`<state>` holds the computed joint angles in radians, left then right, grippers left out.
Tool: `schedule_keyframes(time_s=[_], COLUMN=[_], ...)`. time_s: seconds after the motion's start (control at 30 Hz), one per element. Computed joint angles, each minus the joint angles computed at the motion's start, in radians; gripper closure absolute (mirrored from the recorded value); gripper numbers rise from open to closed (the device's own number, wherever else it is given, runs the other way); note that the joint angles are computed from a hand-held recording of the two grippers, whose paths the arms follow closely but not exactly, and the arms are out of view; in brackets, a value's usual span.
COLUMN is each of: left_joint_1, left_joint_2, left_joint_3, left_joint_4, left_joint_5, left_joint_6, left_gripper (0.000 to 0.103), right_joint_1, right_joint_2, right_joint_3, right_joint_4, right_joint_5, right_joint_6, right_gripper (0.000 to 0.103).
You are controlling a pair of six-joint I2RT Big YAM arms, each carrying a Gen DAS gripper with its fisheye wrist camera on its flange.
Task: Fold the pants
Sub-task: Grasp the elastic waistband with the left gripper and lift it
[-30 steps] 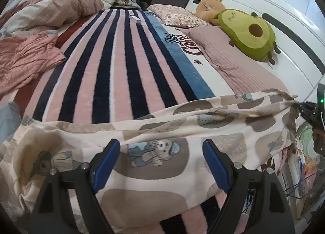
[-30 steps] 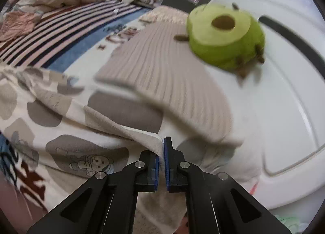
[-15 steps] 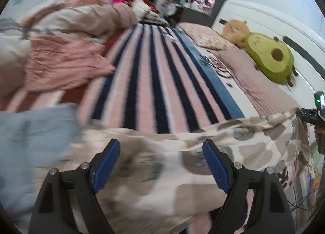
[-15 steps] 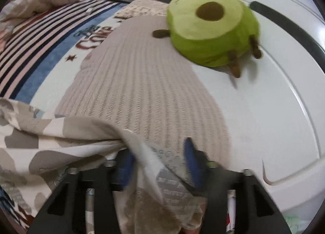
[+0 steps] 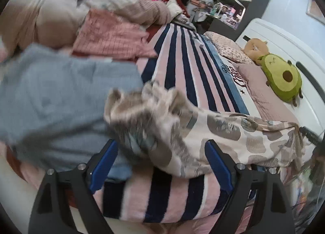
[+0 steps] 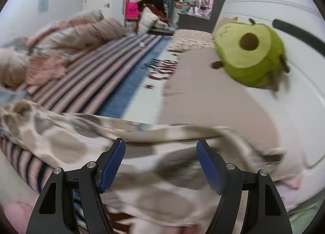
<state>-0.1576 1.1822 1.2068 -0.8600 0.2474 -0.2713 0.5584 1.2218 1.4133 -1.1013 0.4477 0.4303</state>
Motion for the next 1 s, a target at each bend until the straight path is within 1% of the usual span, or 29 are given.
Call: schedule_keyframes(time_s=[0.03, 0.1, 0.13, 0.2, 0.27, 0.3, 0.33, 0.37, 0.4, 0.43, 0.47, 0.5, 0.57, 0.67, 0.73, 0.83, 0.9, 1.0], left_joint_1=[0.005, 0.011, 0.006, -0.013, -0.024, -0.035, -0.05, -0.057, -0.061, -0.052, -0.039, -0.031, -0.016, 0.017, 0.033, 0.078, 0.107, 0.171], left_joint_2=[0.002, 0.013, 0.017, 0.038, 0.064, 0.071, 0.075, 0.078, 0.077, 0.076, 0.064, 0.055, 0.031, 0.012, 0.004, -0.006, -0.009, -0.006], left_joint_3=[-0.02, -0.046, -0.052, -0.052, -0.041, -0.039, -0.034, -0.029, -0.028, -0.029, -0.036, -0.039, -0.044, -0.027, -0.011, 0.019, 0.039, 0.085], left_joint_4=[0.03, 0.1, 0.119, 0.176, 0.2, 0.218, 0.224, 0.222, 0.227, 0.236, 0.256, 0.268, 0.285, 0.283, 0.277, 0.265, 0.259, 0.237], left_joint_5=[0.032, 0.077, 0.072, 0.014, -0.027, -0.067, -0.124, -0.167, -0.206, -0.197, -0.165, -0.161, -0.165, -0.151, -0.17, -0.178, -0.214, -0.258], left_joint_6=[-0.035, -0.077, -0.085, -0.103, -0.128, -0.131, -0.131, -0.129, -0.13, -0.126, -0.129, -0.126, -0.104, -0.077, -0.048, -0.015, 0.032, 0.058], left_gripper=[0.018, 0.018, 0.018, 0.018, 0.018, 0.022, 0.037, 0.049, 0.079, 0.089, 0.09, 0.092, 0.093, 0.094, 0.094, 0.095, 0.095, 0.095], right_joint_1=[0.01, 0.025, 0.029, 0.039, 0.046, 0.051, 0.057, 0.06, 0.06, 0.061, 0.062, 0.063, 0.063, 0.064, 0.067, 0.076, 0.083, 0.089], right_joint_2=[-0.001, -0.003, -0.005, -0.005, -0.004, -0.003, -0.004, -0.003, -0.007, -0.012, -0.014, -0.016, -0.023, -0.03, -0.032, -0.024, -0.01, 0.019], right_joint_3=[-0.015, -0.046, -0.061, -0.088, -0.108, -0.113, -0.121, -0.125, -0.131, -0.139, -0.143, -0.146, -0.151, -0.155, -0.159, -0.157, -0.153, -0.149], right_joint_4=[0.03, 0.082, 0.107, 0.148, 0.169, 0.173, 0.179, 0.183, 0.186, 0.191, 0.192, 0.193, 0.195, 0.197, 0.198, 0.2, 0.203, 0.226], right_joint_5=[-0.01, -0.029, -0.037, -0.059, -0.062, -0.061, -0.062, -0.066, -0.072, -0.079, -0.082, -0.085, -0.091, -0.102, -0.111, -0.139, -0.176, -0.247], right_joint_6=[0.019, 0.061, 0.081, 0.116, 0.138, 0.146, 0.155, 0.163, 0.167, 0.173, 0.178, 0.182, 0.19, 0.194, 0.198, 0.207, 0.21, 0.209], right_gripper=[0.034, 0.034, 0.034, 0.034, 0.034, 0.034, 0.034, 0.034, 0.034, 0.034, 0.034, 0.034, 0.034, 0.034, 0.034, 0.034, 0.034, 0.034])
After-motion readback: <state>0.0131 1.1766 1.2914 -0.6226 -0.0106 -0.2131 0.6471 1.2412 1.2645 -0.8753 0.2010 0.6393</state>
